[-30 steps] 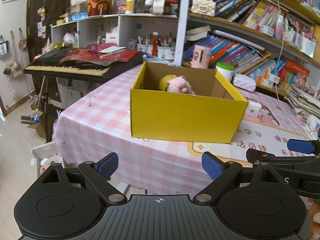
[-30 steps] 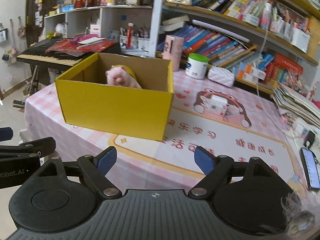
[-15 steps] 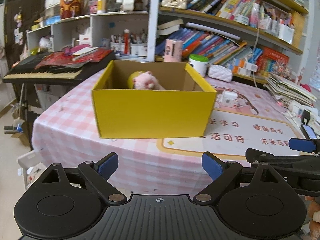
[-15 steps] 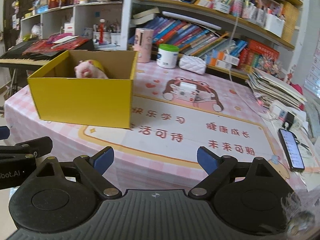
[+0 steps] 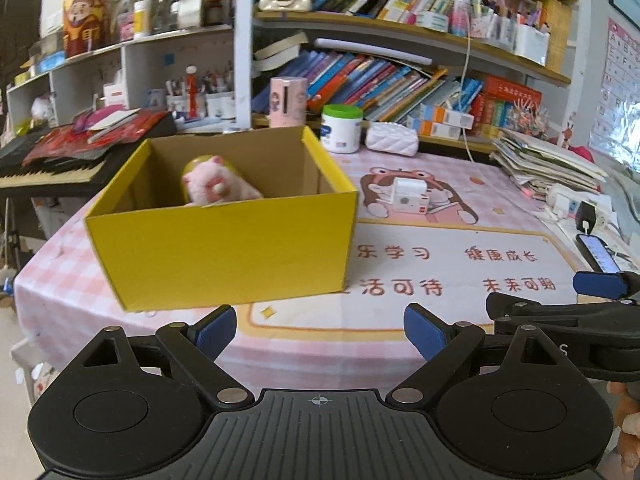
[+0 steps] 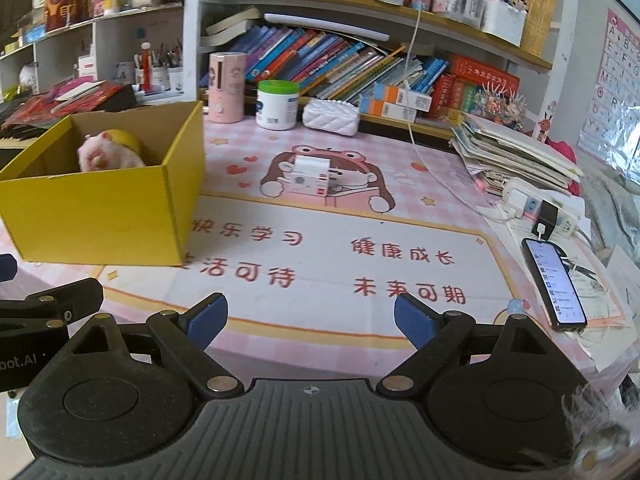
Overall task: Organize objects
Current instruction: 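Move both open grippers toward the white device on the mat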
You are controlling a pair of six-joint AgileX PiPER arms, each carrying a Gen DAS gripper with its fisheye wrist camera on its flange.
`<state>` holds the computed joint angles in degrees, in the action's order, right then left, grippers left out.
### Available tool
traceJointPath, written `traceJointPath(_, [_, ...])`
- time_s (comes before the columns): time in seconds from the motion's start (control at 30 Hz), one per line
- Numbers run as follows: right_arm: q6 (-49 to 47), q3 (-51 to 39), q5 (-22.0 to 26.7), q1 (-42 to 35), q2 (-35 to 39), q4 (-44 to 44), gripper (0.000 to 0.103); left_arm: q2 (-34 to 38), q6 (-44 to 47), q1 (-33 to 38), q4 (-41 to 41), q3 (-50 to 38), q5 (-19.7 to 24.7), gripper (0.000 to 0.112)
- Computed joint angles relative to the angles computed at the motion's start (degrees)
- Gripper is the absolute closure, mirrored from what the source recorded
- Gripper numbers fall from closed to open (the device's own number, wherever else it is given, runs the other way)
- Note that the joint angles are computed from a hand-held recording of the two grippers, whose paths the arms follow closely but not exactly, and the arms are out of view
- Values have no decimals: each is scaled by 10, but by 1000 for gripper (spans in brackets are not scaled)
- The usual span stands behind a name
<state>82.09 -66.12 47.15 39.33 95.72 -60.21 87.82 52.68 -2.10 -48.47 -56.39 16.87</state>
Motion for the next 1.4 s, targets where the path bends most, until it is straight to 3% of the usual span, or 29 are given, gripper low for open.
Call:
traceJointPath(0.17, [-31,2,-40,-52,1,7,13,33,-82,-41,68,-35,-18,20])
traceJointPath(0.43, [-140,-34,-121,-152,21,47,13,88,-292,-106,237,-103,-58,20])
traceJointPath(0.73, [-336,-105,-204,-264,68,156,13,179,-700,-174,591,-225,-42,20])
traceJointPath(1.0, [-551,-182,-249,-347,121,316,15,259,-913,-224,761,-342,27,20])
traceJointPath(1.2, [-750,-259,-262,-394,175,504,15,331,-939,-248,786,-450,103,21])
traceJointPath(1.4, [-864,-363,-223,-419,242,626,15,431,-901,-259,768,-600,188,21])
